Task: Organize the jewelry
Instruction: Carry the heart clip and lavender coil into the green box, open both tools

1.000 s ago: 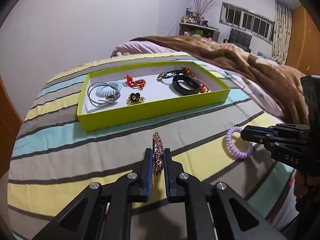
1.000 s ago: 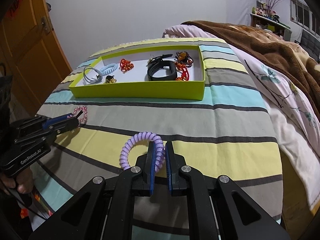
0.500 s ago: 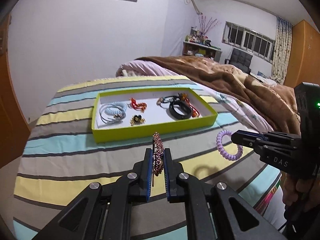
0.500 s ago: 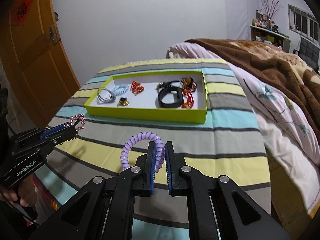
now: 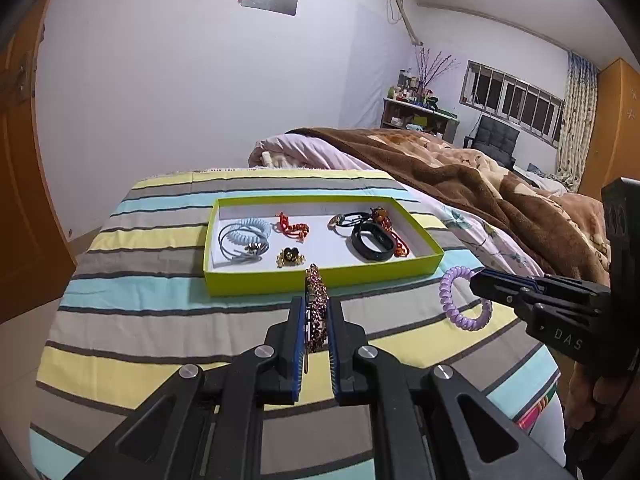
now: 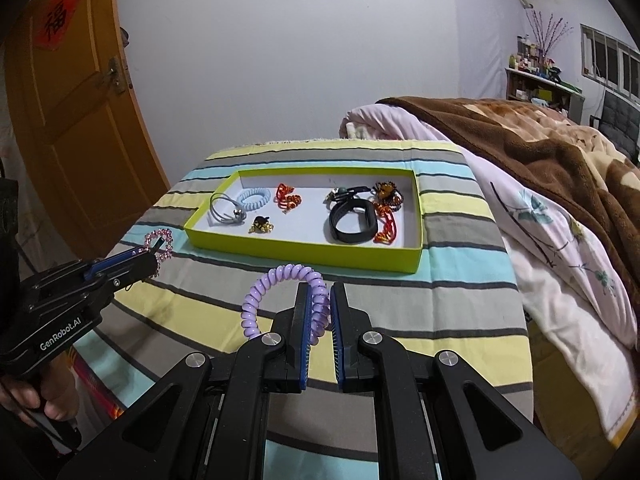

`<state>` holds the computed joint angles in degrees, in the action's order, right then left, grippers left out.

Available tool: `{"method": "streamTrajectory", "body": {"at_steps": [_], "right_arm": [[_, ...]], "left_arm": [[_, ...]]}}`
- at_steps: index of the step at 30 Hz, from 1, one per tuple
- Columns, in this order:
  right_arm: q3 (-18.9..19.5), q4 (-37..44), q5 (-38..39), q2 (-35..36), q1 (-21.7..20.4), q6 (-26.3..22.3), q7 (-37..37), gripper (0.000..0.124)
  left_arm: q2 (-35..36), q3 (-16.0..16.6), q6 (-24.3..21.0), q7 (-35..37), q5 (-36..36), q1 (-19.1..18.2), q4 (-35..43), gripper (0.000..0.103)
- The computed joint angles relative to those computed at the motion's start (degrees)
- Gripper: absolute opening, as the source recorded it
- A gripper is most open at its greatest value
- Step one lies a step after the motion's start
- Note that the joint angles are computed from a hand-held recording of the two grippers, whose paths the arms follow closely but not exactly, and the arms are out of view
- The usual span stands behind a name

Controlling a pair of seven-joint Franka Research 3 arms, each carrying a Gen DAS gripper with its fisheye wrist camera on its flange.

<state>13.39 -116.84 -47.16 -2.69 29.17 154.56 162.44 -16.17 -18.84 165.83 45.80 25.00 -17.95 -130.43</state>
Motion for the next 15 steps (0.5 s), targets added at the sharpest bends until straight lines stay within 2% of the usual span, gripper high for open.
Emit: {"method": "streamTrajectory", "body": {"at_steps": [15], "right_arm": [[-3.04, 6.72, 0.16, 5.53, 1.48, -0.40, -4.25, 0.009]], "left_arm": [[7.14, 0.34, -0.45, -0.92, 4.67, 1.54, 6.89, 0.010]]}}
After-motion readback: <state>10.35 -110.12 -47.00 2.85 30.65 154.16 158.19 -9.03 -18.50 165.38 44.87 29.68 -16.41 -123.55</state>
